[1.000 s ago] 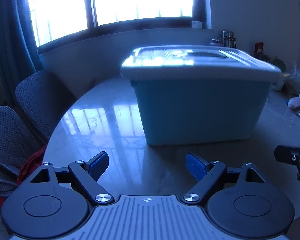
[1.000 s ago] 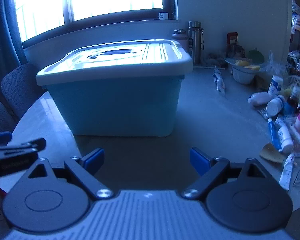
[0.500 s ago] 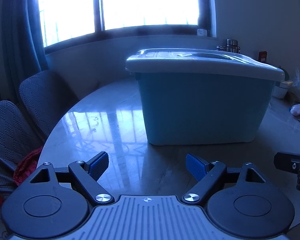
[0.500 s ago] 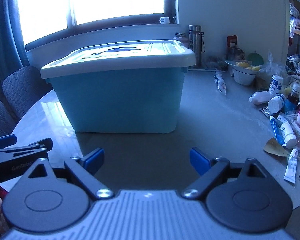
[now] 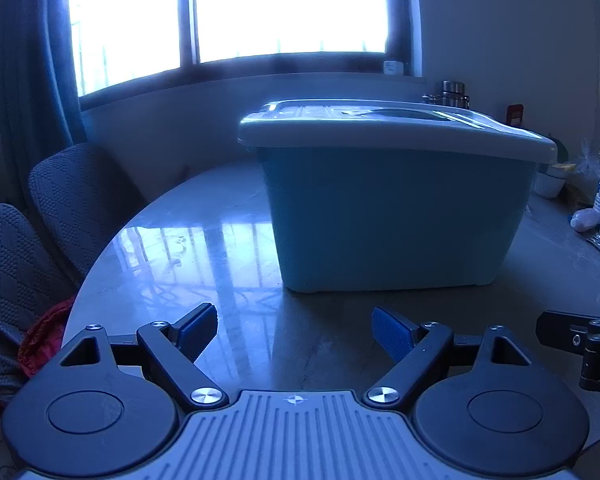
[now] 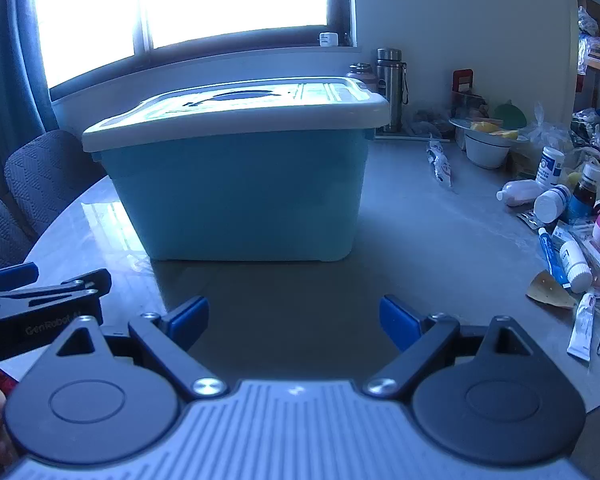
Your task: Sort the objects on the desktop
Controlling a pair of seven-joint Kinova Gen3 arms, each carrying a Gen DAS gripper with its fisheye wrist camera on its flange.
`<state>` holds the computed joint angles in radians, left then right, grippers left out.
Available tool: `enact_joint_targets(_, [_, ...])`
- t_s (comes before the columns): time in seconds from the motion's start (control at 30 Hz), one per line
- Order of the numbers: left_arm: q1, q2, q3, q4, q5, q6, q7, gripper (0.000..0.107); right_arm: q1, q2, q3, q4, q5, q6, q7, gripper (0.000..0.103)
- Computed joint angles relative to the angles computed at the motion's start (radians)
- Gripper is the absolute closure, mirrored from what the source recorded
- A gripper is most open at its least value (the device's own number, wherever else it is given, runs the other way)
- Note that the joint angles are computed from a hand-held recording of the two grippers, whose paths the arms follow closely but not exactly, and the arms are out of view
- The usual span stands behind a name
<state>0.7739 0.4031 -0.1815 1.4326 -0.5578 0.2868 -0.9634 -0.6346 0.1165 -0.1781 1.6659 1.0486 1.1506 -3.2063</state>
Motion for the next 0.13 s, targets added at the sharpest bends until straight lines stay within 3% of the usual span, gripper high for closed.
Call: enact_joint_targets(0.13, [0.009,0.001,-0.007,0.002,-0.005,0.000,0.007,0.021,0.003,-0.003,0.000,0.004,-0.003,-0.005,-0.008,0.011])
